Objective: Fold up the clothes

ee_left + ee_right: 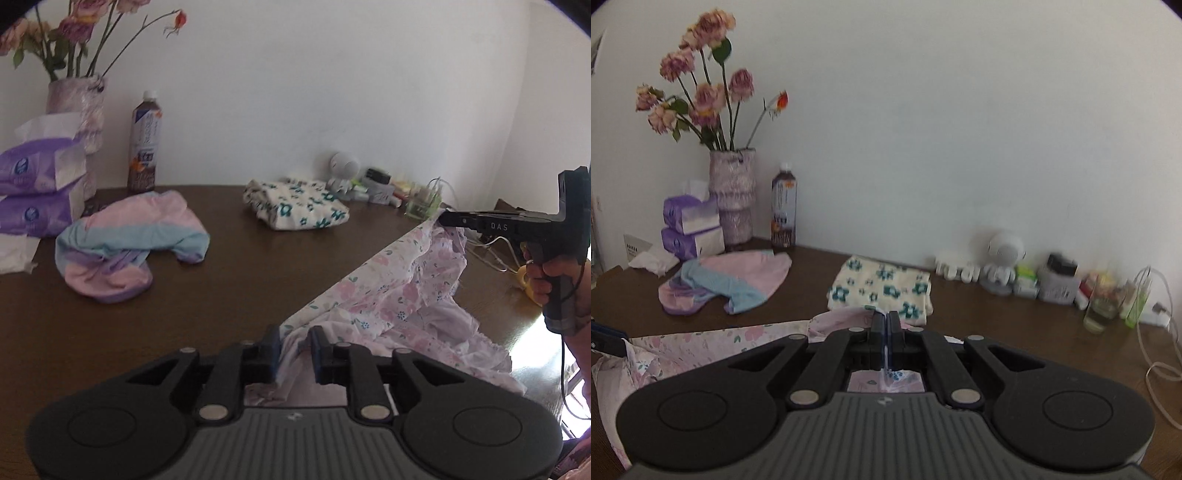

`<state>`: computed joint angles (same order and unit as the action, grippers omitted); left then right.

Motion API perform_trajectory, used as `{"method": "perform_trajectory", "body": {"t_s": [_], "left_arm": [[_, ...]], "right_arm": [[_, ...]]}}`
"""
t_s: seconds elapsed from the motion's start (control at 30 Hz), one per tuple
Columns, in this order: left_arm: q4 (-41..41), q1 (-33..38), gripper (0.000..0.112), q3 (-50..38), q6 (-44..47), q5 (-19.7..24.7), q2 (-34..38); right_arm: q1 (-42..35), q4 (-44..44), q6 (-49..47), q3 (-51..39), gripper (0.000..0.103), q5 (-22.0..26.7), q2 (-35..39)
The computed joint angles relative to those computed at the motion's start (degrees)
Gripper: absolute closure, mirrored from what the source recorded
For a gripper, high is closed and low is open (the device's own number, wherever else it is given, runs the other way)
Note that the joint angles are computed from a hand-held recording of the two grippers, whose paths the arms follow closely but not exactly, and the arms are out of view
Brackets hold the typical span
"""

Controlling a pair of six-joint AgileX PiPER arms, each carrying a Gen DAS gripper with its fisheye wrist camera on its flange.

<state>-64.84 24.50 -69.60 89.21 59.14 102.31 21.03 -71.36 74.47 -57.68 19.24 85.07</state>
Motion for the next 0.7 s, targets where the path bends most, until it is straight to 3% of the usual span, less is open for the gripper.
{"method": "perform_trajectory", "body": {"t_s": [0.03, 0.07, 0.17, 0.3, 0.4, 0.53, 0.7], "left_arm": [[0.5, 0.0, 0.068, 0.0, -0.6, -1.0, 0.1], [0.8, 0.4, 0.048, 0.3, -0.8, -1.8, -0.2], [-0.9, 3.7, 0.040, 3.1, 2.8, 0.0, -2.7], [-0.5, 6.3, 0.034, 5.9, 6.7, 5.0, -5.3], [0.2, 5.4, 0.033, 9.3, 9.8, 5.1, -7.3], [-0.8, 0.6, 0.033, 15.9, 14.3, -2.7, -10.9], [-3.4, -5.2, 0.033, 22.7, 21.0, -14.3, -14.0]], "right_arm": [[-0.5, 1.7, -0.3, 0.0, 0.102, -0.7, 1.7], [-1.0, 4.0, -1.4, -0.3, 0.096, -1.1, 3.2], [-1.5, 4.0, 5.0, 0.6, 0.042, -0.1, 5.6], [-0.9, -5.4, 16.0, 9.7, 0.036, -3.9, -1.3], [3.1, -2.8, 11.0, 15.9, 0.030, -4.9, -7.8], [10.0, 8.0, -0.6, 20.8, 0.029, -3.1, -12.0], [15.0, 6.6, 2.6, 24.5, 0.029, 0.0, -12.0]]}}
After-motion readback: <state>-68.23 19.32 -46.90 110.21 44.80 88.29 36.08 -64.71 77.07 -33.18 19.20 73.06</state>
